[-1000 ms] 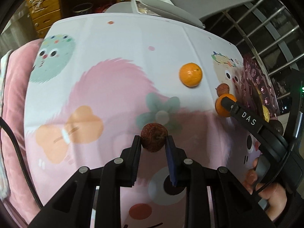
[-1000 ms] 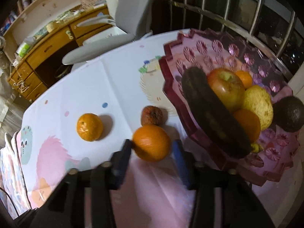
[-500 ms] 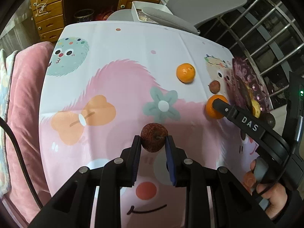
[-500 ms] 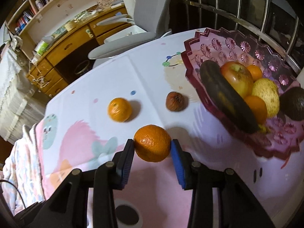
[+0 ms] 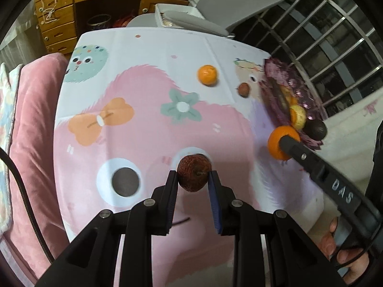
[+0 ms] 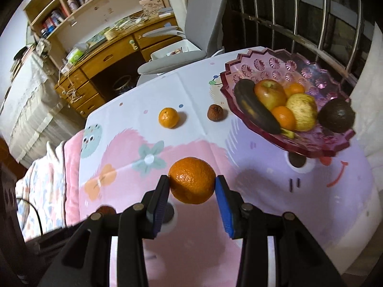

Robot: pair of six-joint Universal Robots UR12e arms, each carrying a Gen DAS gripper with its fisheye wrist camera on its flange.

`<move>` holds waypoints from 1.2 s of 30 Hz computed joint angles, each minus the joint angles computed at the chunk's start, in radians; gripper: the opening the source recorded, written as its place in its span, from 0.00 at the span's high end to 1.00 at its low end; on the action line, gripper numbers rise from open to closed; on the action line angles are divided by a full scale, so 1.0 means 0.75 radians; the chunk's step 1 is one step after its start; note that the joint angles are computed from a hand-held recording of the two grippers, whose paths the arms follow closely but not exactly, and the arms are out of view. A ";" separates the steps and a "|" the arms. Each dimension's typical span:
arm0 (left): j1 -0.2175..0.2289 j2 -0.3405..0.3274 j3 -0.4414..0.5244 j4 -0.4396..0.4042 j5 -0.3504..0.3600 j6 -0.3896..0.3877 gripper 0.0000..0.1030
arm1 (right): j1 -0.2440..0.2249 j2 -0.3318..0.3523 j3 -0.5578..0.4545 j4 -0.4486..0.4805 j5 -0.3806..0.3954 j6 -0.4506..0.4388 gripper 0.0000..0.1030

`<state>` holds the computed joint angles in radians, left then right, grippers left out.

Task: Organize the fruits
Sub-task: 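Release the brown fruit into the bowl with the left tool while the right tool releases the orange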

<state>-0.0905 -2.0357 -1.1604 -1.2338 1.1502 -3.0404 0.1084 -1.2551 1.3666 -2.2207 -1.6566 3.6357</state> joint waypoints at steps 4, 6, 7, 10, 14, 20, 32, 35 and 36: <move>-0.022 0.022 -0.010 0.027 -0.037 0.016 0.77 | -0.005 -0.053 0.040 -0.007 0.000 -0.083 0.61; -0.036 0.026 -0.005 0.034 -0.048 0.014 0.77 | -0.015 -0.075 0.055 -0.007 0.009 -0.121 0.61; -0.045 0.027 -0.002 0.041 -0.052 0.011 0.77 | -0.018 -0.084 0.064 -0.010 0.014 -0.132 0.61; -0.075 0.033 0.002 0.078 -0.058 -0.017 0.77 | -0.046 -0.122 0.095 -0.020 0.047 -0.204 0.61; -0.122 0.029 0.018 0.124 -0.043 -0.110 0.77 | -0.100 -0.154 0.115 -0.018 0.112 -0.334 0.61; -0.197 0.001 0.058 0.209 0.005 -0.255 0.77 | -0.190 -0.183 0.133 -0.034 0.193 -0.478 0.61; -0.326 -0.110 0.189 0.333 0.099 -0.506 0.77 | -0.358 -0.178 0.121 -0.049 0.308 -0.742 0.61; -0.342 -0.138 0.223 0.345 0.099 -0.541 0.77 | -0.385 -0.167 0.108 -0.038 0.313 -0.783 0.61; -0.347 -0.149 0.235 0.345 0.100 -0.552 0.77 | -0.396 -0.162 0.102 -0.031 0.314 -0.799 0.61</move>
<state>-0.3508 -2.1471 -0.9838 -0.9753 1.2248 -3.4541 -0.1885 -1.3769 1.4429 -2.2436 -1.4211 3.0368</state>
